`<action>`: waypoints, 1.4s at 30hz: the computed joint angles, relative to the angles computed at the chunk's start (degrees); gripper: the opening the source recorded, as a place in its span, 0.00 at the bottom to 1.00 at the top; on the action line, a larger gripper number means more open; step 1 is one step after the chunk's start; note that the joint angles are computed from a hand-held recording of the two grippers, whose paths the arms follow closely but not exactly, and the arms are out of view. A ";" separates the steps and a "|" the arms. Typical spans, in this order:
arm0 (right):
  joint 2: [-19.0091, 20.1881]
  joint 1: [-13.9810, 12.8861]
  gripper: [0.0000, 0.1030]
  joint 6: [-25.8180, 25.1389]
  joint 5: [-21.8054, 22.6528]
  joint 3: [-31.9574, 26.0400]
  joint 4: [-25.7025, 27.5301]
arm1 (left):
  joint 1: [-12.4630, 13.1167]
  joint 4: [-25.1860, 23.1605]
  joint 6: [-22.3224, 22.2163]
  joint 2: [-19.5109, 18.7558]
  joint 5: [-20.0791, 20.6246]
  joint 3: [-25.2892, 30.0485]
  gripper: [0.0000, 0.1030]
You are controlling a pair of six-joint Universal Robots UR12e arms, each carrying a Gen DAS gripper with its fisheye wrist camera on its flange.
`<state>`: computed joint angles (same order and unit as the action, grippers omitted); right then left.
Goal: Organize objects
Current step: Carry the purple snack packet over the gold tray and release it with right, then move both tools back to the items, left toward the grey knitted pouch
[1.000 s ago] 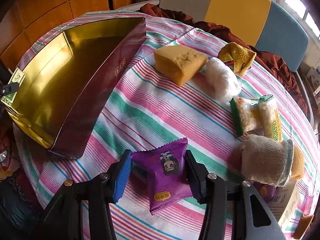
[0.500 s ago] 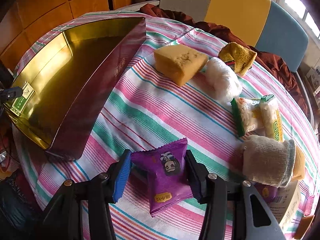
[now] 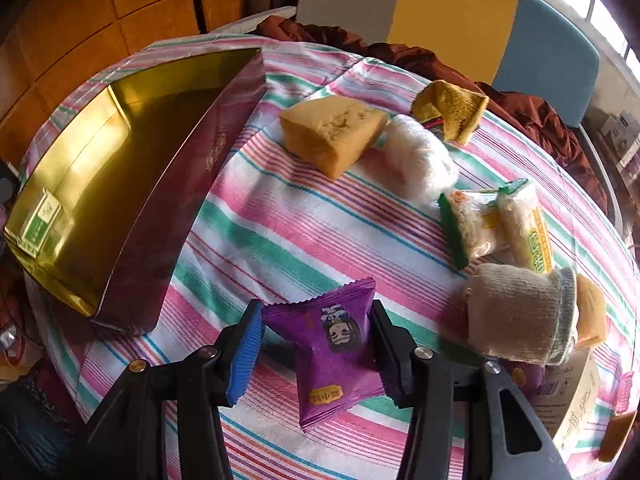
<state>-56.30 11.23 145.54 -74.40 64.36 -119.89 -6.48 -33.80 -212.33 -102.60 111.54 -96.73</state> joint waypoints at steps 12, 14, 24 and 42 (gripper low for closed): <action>-2.95 2.16 0.50 4.71 14.67 -0.56 -2.53 | -0.24 4.15 0.53 0.81 -0.49 -1.34 0.72; -2.93 3.50 0.50 2.44 15.63 -1.30 0.11 | 0.08 4.93 -0.62 1.37 -0.26 -2.18 0.73; 0.36 9.88 0.52 -2.70 13.19 -4.56 11.35 | 2.11 5.11 -7.04 5.07 1.97 -7.21 0.75; -2.27 8.32 0.73 -2.36 14.21 0.53 5.49 | 1.83 3.64 -7.08 4.83 2.40 -6.52 0.79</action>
<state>-58.56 19.55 143.18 -60.19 64.89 -114.41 -4.65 -30.16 -219.41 -97.78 113.94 -103.25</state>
